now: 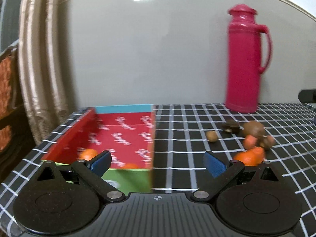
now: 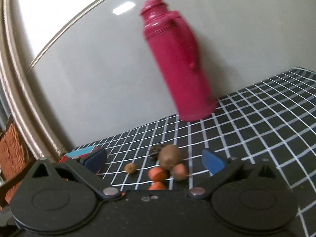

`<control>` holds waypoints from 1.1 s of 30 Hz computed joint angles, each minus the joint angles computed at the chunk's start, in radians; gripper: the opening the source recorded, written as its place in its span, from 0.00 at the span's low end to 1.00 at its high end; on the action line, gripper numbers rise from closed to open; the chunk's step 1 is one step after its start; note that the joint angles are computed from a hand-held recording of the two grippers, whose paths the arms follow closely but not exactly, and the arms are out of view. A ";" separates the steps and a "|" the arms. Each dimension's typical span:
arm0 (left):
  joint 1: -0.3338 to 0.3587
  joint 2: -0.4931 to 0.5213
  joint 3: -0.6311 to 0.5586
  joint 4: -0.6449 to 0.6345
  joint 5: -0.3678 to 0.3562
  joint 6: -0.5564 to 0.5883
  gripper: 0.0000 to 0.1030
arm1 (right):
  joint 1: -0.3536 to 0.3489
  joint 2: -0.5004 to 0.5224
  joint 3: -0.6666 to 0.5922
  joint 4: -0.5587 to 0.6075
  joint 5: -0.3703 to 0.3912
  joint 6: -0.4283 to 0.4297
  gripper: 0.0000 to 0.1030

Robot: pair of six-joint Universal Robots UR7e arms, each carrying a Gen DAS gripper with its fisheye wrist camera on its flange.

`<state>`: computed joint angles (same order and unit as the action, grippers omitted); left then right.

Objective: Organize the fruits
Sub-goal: 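Reach the left gripper to the dark brown dried fruit and grasp it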

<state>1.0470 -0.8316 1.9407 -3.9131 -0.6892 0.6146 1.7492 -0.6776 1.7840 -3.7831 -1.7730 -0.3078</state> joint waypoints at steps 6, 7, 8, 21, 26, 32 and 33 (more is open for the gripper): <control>-0.031 0.046 -0.001 0.080 -0.040 -0.044 0.96 | -0.030 -0.042 0.056 -0.035 0.007 -0.001 1.00; -0.036 0.051 -0.001 0.100 -0.050 -0.056 0.96 | -0.035 -0.051 0.068 -0.044 0.007 -0.002 1.00; -0.041 0.057 -0.001 0.116 -0.059 -0.065 0.96 | -0.036 -0.054 0.070 -0.045 0.005 -0.001 1.00; -0.064 0.107 -0.023 0.266 -0.092 -0.195 0.96 | -0.062 -0.097 0.126 -0.073 0.035 0.019 1.00; -0.061 0.123 -0.049 0.312 -0.080 -0.258 0.80 | -0.056 -0.100 0.136 -0.076 0.032 0.001 1.00; -0.054 0.136 -0.070 0.379 -0.078 -0.333 0.66 | -0.059 -0.106 0.142 -0.068 0.032 0.002 1.00; -0.054 0.138 -0.071 0.376 -0.080 -0.333 0.66 | -0.060 -0.108 0.145 -0.068 0.032 0.003 1.00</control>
